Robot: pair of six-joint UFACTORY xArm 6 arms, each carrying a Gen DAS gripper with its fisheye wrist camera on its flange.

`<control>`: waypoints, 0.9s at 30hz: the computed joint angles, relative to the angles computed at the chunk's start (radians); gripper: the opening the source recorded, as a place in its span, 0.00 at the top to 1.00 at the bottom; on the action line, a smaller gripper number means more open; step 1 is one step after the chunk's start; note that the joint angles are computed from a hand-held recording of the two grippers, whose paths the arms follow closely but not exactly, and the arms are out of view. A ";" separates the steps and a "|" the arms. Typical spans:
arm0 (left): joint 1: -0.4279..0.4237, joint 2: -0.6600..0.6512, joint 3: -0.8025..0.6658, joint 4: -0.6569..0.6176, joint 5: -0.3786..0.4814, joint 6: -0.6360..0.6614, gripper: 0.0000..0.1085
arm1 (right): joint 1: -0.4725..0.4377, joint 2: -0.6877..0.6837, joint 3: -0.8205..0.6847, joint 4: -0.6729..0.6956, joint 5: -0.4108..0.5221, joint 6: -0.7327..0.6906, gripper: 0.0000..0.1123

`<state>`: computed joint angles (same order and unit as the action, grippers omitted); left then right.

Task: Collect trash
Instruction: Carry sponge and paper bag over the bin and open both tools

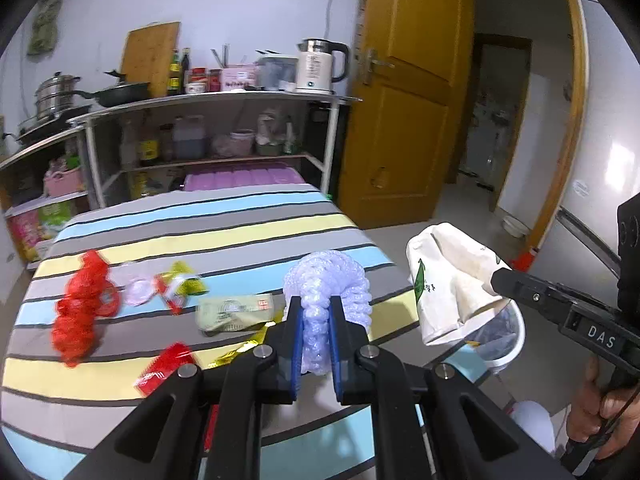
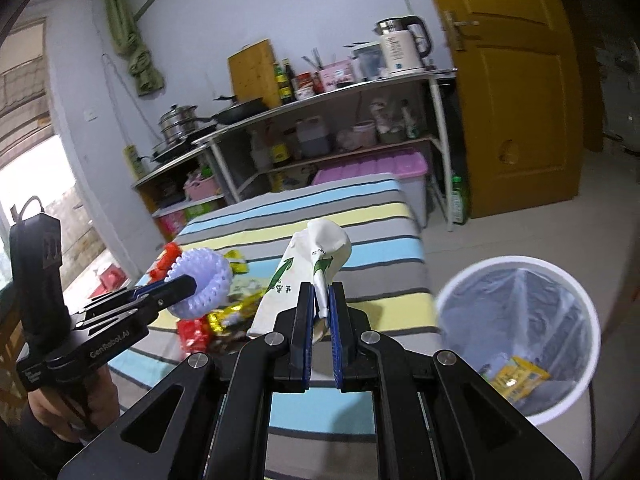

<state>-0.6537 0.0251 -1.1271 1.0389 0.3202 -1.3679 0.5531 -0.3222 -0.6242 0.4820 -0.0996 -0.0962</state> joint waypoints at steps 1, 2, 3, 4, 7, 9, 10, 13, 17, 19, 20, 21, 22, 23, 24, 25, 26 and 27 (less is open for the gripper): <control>-0.005 0.022 -0.022 -0.015 -0.009 0.018 0.89 | -0.011 -0.010 0.013 -0.023 -0.001 0.023 0.93; -0.010 0.045 -0.044 -0.033 -0.015 0.038 0.89 | -0.028 -0.022 0.025 -0.038 0.001 0.039 0.93; -0.016 0.063 -0.062 -0.044 -0.019 0.051 0.89 | -0.052 -0.038 0.044 -0.081 0.001 0.081 0.93; -0.023 0.087 -0.086 -0.060 -0.024 0.072 0.89 | -0.071 -0.051 0.059 -0.126 0.002 0.124 0.93; -0.043 0.152 -0.157 -0.108 -0.027 0.136 0.89 | -0.119 -0.083 0.097 -0.166 0.002 0.169 0.93; -0.058 0.202 -0.211 -0.153 -0.031 0.190 0.89 | -0.144 -0.102 0.120 -0.160 0.001 0.169 0.93; -0.063 0.225 -0.237 -0.182 -0.033 0.224 0.89 | -0.160 -0.108 0.130 -0.182 -0.001 0.193 0.93; -0.082 0.302 -0.323 -0.273 -0.036 0.324 0.89 | -0.205 -0.121 0.150 -0.193 0.004 0.211 0.93; -0.106 0.411 -0.441 -0.428 -0.039 0.486 0.89 | -0.253 -0.129 0.169 -0.129 0.015 0.165 0.93; -0.114 0.458 -0.497 -0.519 -0.031 0.575 0.89 | -0.278 -0.127 0.174 -0.105 0.024 0.147 0.93; -0.118 0.484 -0.527 -0.559 -0.024 0.614 0.89 | -0.285 -0.126 0.175 -0.103 0.027 0.148 0.93; -0.124 0.515 -0.565 -0.601 -0.013 0.656 0.89 | -0.297 -0.122 0.176 -0.092 0.032 0.139 0.93; -0.129 0.544 -0.602 -0.644 -0.002 0.700 0.89 | -0.302 -0.122 0.179 -0.078 0.034 0.126 0.93; -0.132 0.569 -0.636 -0.679 0.010 0.735 0.89 | -0.310 -0.117 0.179 -0.076 0.037 0.124 0.93; -0.135 0.597 -0.672 -0.715 0.022 0.771 0.89 | -0.319 -0.111 0.178 -0.066 0.042 0.115 0.93; -0.138 0.628 -0.714 -0.747 0.037 0.804 0.89 | -0.323 -0.106 0.177 -0.047 0.044 0.098 0.93; -0.141 0.645 -0.737 -0.766 0.045 0.824 0.89 | -0.328 -0.101 0.175 -0.055 0.046 0.105 0.93; -0.144 0.671 -0.771 -0.797 0.057 0.856 0.89 | -0.337 -0.097 0.177 -0.075 0.049 0.122 0.93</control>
<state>-0.7976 0.6957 -1.8977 0.2416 0.3769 -0.5122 0.2162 -0.4193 -0.4475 0.4066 -0.0508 0.0255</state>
